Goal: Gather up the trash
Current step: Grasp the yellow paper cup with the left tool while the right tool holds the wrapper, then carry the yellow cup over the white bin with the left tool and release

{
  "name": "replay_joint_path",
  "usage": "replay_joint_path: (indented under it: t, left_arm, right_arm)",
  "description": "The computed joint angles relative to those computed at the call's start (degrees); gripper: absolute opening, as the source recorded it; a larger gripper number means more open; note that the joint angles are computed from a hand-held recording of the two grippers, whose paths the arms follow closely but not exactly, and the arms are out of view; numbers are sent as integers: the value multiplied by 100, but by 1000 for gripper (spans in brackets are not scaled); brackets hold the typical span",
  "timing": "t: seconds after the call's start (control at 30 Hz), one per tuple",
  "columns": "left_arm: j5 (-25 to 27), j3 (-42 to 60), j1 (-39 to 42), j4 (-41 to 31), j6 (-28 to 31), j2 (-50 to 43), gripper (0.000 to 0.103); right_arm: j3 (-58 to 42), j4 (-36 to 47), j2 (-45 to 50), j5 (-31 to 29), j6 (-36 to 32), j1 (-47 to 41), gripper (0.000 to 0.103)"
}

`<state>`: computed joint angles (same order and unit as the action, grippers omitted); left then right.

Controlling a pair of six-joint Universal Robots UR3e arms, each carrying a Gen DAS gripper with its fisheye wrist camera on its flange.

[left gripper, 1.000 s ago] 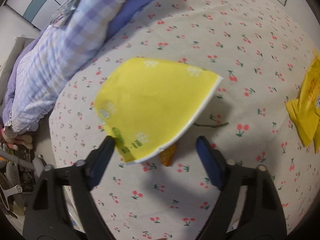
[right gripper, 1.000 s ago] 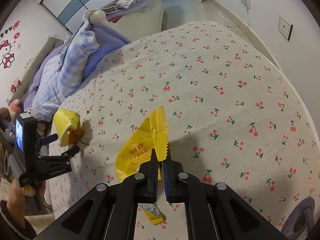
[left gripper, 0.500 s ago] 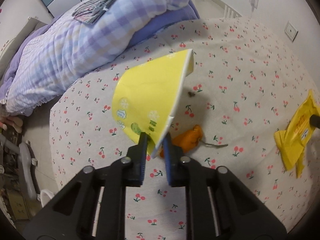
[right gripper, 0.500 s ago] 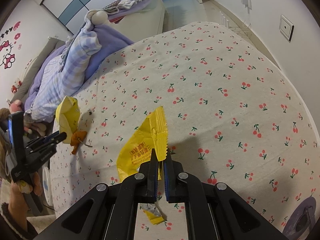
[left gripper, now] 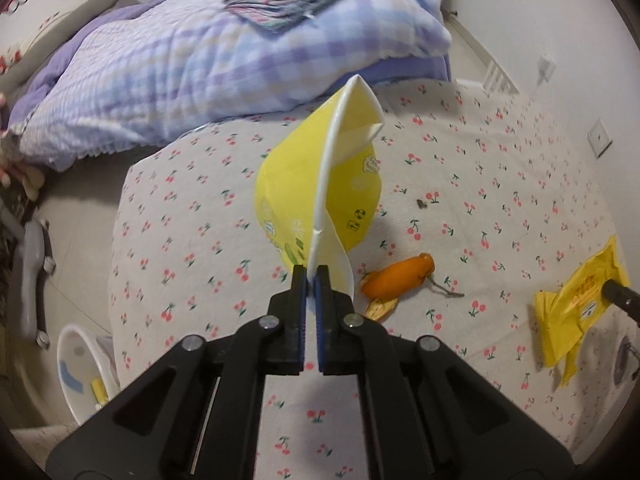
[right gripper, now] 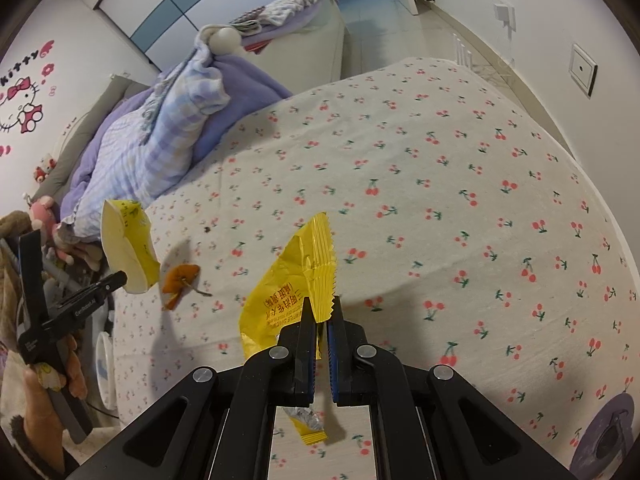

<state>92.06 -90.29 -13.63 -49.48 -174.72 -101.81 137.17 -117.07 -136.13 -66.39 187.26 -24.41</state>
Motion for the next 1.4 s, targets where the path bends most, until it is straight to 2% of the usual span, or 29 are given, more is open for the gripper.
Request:
replay_joint_path:
  t: [0.2, 0.37, 0.47, 0.67, 0.9, 1.1, 1.2, 1.4]
  left_arm:
    - [-455, -1040, 697, -23, 171, 1063, 5]
    - [-846, -1979, 1548, -205, 590, 2159, 5]
    - [-1220, -2555, 2299, -508, 1027, 2962, 5]
    - [-2076, -3407, 4377, -1551, 2116, 4374, 5]
    - [-2440, -3520, 6301, -2687, 3271, 5065, 5]
    - [-2687, -3342, 7655, -3468, 4044, 5040, 5]
    - [-2699, -3311, 7976, -3461, 4247, 4900, 5]
    - [-2636, -3351, 8073, -2947, 4163, 4406, 5]
  right_arm:
    - [-248, -428, 298, -181, 571, 655, 5]
    - [-542, -1076, 841, -494, 1257, 1510, 6]
    - [-806, -1567, 1375, -794, 1715, 2223, 6]
    - [-1578, -2293, 2582, -1447, 2430, 3607, 6]
    - [-2738, -2640, 4034, -1952, 2947, 4819, 6]
    - [-4119, -2546, 5333, -2247, 3125, 5597, 6]
    - [-4872, -2385, 5981, -2316, 3156, 5883, 6]
    - [-6264, -2080, 7121, -2224, 3280, 6219, 6]
